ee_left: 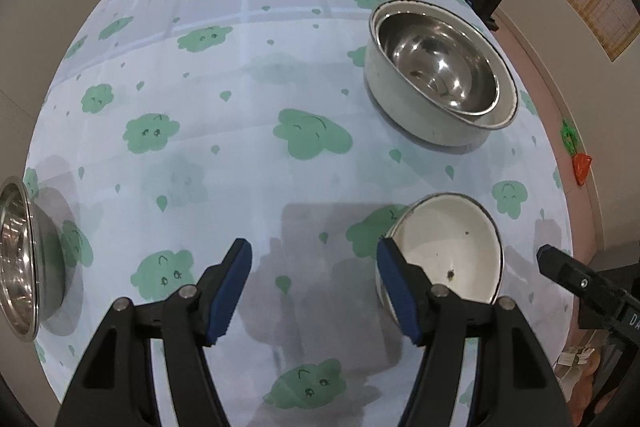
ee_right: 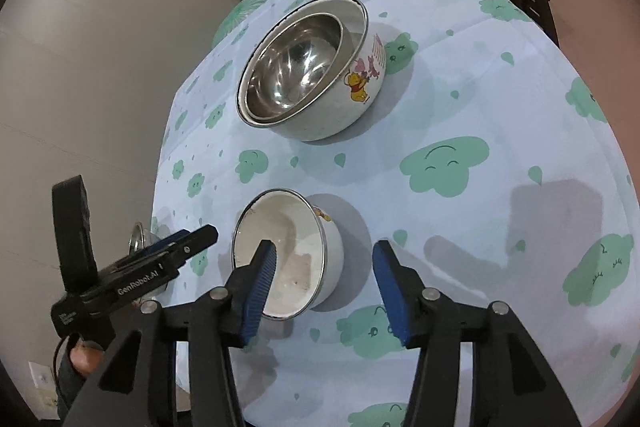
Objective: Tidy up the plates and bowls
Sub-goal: 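Withdraw both open tools up from the nested bowls, then move both open tools to the rim of the cream enamel bowl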
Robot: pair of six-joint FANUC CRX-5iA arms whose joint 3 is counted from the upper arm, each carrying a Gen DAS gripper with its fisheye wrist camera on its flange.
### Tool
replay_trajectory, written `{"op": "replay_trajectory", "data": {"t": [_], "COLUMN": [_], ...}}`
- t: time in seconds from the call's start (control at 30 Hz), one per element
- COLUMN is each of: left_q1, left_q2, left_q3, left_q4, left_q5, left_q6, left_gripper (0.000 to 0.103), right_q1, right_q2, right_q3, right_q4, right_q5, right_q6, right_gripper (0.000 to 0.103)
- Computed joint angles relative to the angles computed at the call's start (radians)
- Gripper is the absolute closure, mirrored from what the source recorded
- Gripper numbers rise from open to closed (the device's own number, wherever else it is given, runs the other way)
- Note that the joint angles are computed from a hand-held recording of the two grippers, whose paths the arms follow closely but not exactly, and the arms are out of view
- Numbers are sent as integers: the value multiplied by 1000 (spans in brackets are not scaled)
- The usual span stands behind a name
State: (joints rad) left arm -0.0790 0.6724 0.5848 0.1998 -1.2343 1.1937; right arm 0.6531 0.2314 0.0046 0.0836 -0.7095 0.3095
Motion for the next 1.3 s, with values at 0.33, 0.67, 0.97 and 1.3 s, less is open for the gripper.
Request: {"op": "replay_trajectory", "data": {"t": [0.33, 0.67, 0.97, 1.3], "left_q1": [-1, -14, -38, -43], "left_q2": [-24, -31, -27, -13], "left_q3": [-44, -57, -52, -26], "left_q4": [10, -9, -40, -46], "left_q5": [10, 2, 6, 1], "left_q6": [-14, -14, -22, -25], "left_gripper": [37, 37, 37, 37], "right_q1": [21, 26, 29, 27], "right_q2": [17, 35, 104, 104], "right_q3": [42, 57, 150, 151], "right_q4": [-19, 3, 6, 10], "right_q5": [-92, -134, -206, -206], "right_q6": [-4, -14, 84, 83], "right_gripper": [50, 50, 73, 74]}}
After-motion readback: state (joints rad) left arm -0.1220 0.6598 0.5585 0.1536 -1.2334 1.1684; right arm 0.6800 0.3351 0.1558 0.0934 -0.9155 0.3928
